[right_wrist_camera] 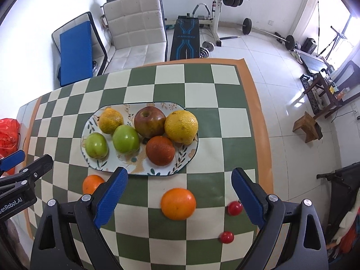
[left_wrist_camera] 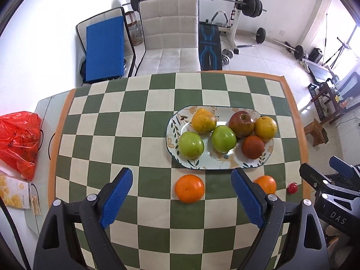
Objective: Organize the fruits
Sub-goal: 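Lift both tools away from the plate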
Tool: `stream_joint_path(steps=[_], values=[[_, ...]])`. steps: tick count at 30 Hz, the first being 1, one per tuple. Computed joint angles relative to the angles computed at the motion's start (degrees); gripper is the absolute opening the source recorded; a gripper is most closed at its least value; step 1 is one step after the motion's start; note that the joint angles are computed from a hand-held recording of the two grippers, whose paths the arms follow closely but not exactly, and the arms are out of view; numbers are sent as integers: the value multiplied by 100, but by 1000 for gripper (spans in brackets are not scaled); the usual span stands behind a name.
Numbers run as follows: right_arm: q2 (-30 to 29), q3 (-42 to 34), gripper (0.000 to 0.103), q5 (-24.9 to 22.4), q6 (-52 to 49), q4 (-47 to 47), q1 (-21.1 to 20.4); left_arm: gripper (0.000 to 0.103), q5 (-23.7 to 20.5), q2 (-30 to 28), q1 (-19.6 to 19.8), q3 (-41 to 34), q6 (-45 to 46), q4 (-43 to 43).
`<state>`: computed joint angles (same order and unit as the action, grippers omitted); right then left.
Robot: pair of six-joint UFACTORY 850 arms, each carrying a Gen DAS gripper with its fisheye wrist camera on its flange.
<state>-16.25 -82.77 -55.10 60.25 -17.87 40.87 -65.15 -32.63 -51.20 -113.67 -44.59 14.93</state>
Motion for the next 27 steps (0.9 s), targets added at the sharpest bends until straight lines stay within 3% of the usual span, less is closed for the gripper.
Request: stream_joint_path(steps=[12, 27], values=[[681, -155, 95, -554, 651, -593, 649, 90, -15, 505, -344, 21, -176, 206], [1056, -469, 95, -998, 1033, -933, 1094, 90, -91, 601, -516, -182, -307, 354]])
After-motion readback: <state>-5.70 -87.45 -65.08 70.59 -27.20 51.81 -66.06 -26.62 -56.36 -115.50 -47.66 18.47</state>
